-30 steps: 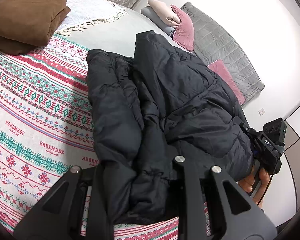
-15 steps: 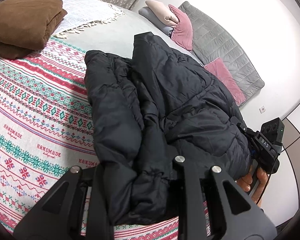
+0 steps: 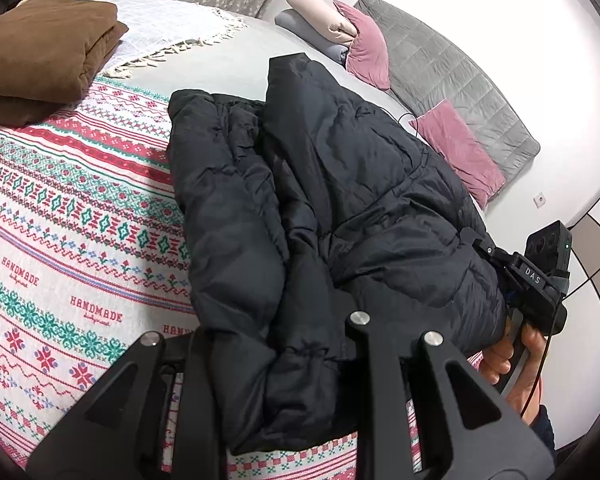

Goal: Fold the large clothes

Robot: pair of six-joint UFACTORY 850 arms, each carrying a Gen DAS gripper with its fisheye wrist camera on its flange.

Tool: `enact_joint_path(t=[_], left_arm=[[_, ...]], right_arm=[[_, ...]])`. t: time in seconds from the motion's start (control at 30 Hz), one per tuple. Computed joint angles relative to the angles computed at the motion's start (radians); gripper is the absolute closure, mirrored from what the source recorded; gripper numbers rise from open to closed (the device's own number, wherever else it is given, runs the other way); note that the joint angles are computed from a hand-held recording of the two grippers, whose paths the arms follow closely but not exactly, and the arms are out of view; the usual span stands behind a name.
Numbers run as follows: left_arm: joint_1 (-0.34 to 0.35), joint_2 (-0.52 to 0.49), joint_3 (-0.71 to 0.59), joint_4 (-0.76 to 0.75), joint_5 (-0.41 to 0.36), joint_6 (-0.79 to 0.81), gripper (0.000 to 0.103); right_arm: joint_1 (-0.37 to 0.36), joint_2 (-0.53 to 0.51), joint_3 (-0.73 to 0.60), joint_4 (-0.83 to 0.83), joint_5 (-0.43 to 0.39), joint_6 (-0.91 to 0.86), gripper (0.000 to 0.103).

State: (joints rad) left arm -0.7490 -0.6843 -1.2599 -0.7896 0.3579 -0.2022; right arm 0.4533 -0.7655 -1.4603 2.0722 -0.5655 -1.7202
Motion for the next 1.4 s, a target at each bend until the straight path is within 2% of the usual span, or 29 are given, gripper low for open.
enact_joint_path(t=[0.37, 0.57, 0.63, 0.8, 1.03, 1.23, 1.4], left_arm=[[-0.013, -0.011, -0.013, -0.07, -0.016, 0.068, 0.079], [-0.027, -0.038, -0.055, -0.288, -0.044, 0.312, 0.078], [-0.03, -0.043, -0.057, -0.311, -0.045, 0.334, 0.077], [-0.029, -0.049, -0.055, -0.3, -0.058, 0.31, 0.073], [-0.036, -0.045, -0.049, -0.321, -0.061, 0.307, 0.066], [-0.026, -0.023, -0.027, -0.28, -0.082, 0.26, 0.061], [-0.027, -0.001, -0.022, -0.419, -0.101, 0.374, 0.056]], right_arm=[[0.0, 0.008, 0.013, -0.028, 0.02, 0.031, 0.081], [-0.001, -0.009, -0.005, -0.155, 0.074, 0.159, 0.08], [0.001, -0.014, -0.015, -0.223, 0.103, 0.223, 0.078], [0.015, -0.028, -0.037, -0.4, 0.177, 0.39, 0.071], [0.023, -0.033, -0.049, -0.496, 0.22, 0.496, 0.064], [0.045, -0.011, -0.04, -0.57, 0.28, 0.559, 0.061], [0.066, 0.01, -0.041, -0.768, 0.343, 0.748, 0.058]])
